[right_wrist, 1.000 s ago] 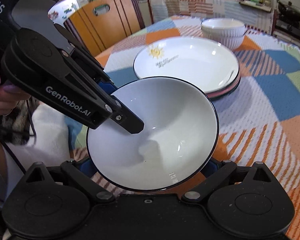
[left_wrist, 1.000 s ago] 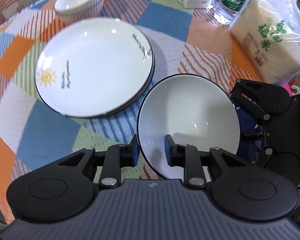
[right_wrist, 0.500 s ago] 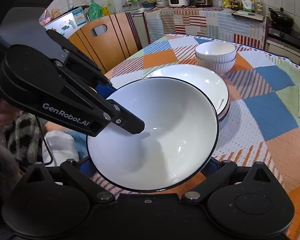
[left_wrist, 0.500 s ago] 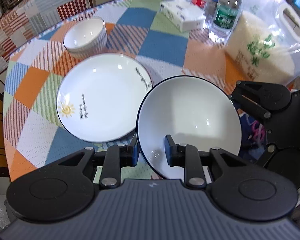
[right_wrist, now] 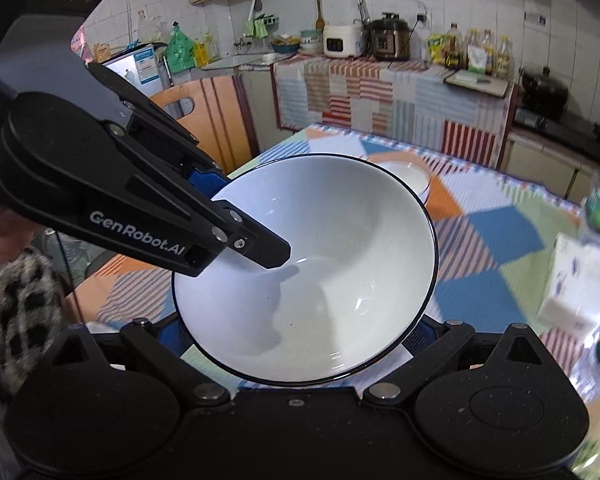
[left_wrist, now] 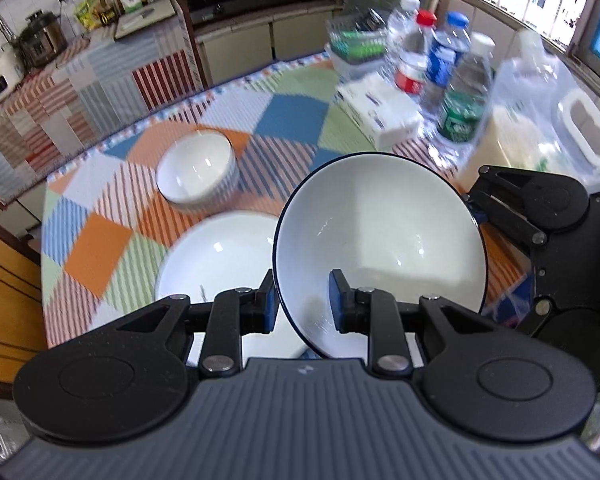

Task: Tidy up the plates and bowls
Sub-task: 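Lift the large white bowl with the left tool and carry it toward the bowl stack, then lower the large white bowl onto the small bowls and open the left tool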

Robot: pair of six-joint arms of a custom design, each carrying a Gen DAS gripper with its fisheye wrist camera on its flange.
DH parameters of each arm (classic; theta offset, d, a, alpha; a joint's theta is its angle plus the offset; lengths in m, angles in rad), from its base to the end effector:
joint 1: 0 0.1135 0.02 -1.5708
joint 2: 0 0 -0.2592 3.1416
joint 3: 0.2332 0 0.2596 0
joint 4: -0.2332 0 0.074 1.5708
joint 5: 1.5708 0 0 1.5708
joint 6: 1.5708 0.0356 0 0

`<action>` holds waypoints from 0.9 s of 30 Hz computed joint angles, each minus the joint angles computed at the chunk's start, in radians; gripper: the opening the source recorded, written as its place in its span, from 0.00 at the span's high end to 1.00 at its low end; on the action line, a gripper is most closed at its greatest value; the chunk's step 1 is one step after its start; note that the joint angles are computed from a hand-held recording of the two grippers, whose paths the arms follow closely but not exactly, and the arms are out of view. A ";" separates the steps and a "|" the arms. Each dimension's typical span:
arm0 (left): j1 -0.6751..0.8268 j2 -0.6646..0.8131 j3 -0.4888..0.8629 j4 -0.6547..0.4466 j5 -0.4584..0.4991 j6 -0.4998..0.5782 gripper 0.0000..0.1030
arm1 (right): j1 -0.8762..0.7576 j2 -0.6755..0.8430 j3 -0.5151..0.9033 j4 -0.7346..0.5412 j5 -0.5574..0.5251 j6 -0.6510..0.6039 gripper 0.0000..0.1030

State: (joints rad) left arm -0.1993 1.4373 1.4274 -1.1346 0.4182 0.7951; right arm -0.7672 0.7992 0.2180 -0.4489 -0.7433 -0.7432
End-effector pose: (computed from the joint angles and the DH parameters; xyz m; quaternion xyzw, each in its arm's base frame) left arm 0.2742 -0.0701 0.3309 0.4946 0.8194 -0.1332 0.2574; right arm 0.1138 -0.0763 0.1249 -0.0862 0.8990 0.0843 0.4211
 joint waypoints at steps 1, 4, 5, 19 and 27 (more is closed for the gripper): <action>-0.009 0.016 0.021 0.011 -0.005 -0.015 0.77 | 0.014 0.026 0.010 0.040 0.005 0.021 0.01; -0.028 0.085 0.097 0.035 -0.025 -0.070 0.77 | 0.069 0.116 0.051 0.156 0.028 0.093 0.01; -0.027 0.115 0.126 0.042 -0.018 -0.106 0.77 | 0.090 0.154 0.067 0.200 0.039 0.116 0.01; -0.044 0.442 0.296 0.410 -0.043 -0.394 0.77 | 0.303 0.822 0.364 0.741 0.136 0.356 0.02; -0.060 0.667 0.481 0.493 -0.091 -0.526 0.77 | 0.389 1.059 0.690 0.561 0.247 0.348 0.02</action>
State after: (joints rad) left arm -0.2590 2.1046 1.9081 -0.6417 0.3274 0.2691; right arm -0.3783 1.8580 0.9084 0.1117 -0.4962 -0.3956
